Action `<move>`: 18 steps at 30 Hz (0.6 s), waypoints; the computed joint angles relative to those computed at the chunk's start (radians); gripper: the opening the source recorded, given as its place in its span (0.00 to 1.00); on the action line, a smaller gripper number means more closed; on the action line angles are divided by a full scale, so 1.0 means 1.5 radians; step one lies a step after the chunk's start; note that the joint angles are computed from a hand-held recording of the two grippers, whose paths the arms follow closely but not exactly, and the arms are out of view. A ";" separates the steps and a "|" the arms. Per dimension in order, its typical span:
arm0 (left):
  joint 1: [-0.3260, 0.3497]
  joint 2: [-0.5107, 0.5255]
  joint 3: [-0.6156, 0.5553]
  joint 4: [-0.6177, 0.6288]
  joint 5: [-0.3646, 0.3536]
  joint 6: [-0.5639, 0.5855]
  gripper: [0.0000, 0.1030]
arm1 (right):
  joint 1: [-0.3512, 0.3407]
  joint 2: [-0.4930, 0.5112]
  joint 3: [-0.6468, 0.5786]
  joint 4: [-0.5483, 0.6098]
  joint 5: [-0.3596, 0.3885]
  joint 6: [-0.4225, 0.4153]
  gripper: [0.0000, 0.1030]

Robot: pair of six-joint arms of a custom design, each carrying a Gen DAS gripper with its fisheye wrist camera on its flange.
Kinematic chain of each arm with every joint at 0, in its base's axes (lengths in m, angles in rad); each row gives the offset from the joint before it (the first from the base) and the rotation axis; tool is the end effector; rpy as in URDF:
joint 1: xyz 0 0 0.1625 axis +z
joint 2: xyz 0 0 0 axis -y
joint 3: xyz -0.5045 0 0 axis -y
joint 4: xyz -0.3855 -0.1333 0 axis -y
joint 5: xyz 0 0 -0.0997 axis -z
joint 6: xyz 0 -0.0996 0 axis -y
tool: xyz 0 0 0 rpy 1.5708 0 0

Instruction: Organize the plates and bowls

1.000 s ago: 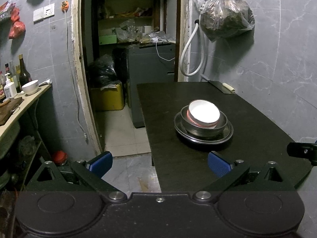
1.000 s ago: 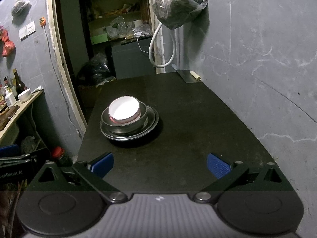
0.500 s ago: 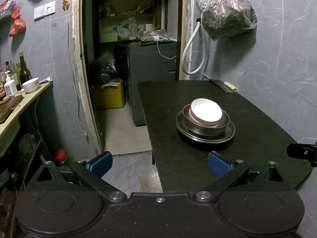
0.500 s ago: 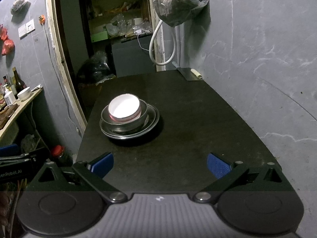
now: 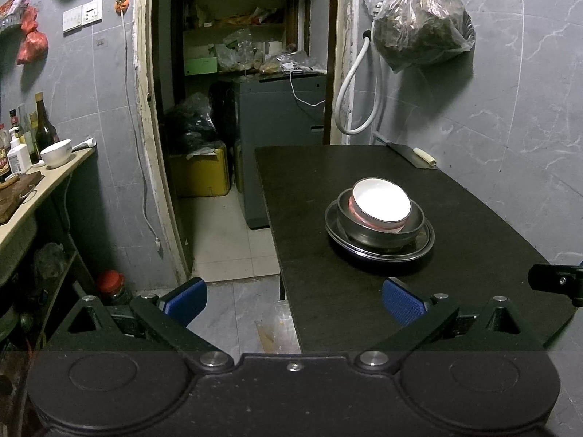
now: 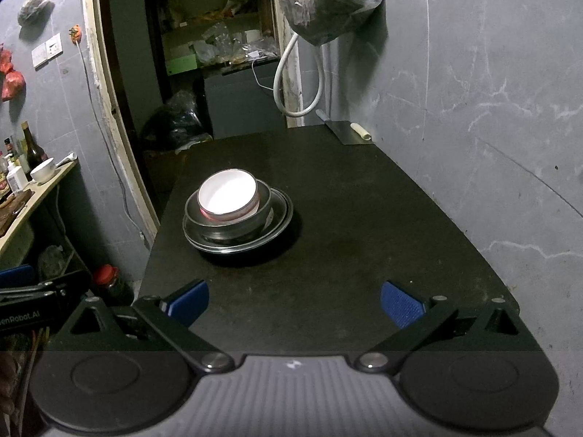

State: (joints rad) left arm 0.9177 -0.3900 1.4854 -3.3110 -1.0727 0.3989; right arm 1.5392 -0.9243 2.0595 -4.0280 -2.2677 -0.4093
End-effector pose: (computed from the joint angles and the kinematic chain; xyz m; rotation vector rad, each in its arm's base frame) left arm -0.3275 -0.7257 0.0015 1.1055 2.3406 -0.9378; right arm 0.0515 -0.5671 0.2935 -0.1693 -1.9529 1.2817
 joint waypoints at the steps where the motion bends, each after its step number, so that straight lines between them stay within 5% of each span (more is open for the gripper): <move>1: 0.000 0.001 -0.001 0.001 0.000 0.000 0.99 | 0.001 -0.001 0.000 0.002 -0.001 0.001 1.00; 18: 0.002 0.002 -0.002 0.003 0.000 0.000 0.99 | 0.000 -0.001 -0.002 0.011 -0.004 0.006 1.00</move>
State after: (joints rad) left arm 0.9213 -0.3876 1.4821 -3.3068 -1.0734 0.3990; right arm 1.5393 -0.9256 2.0564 -4.0110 -2.2740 -0.4005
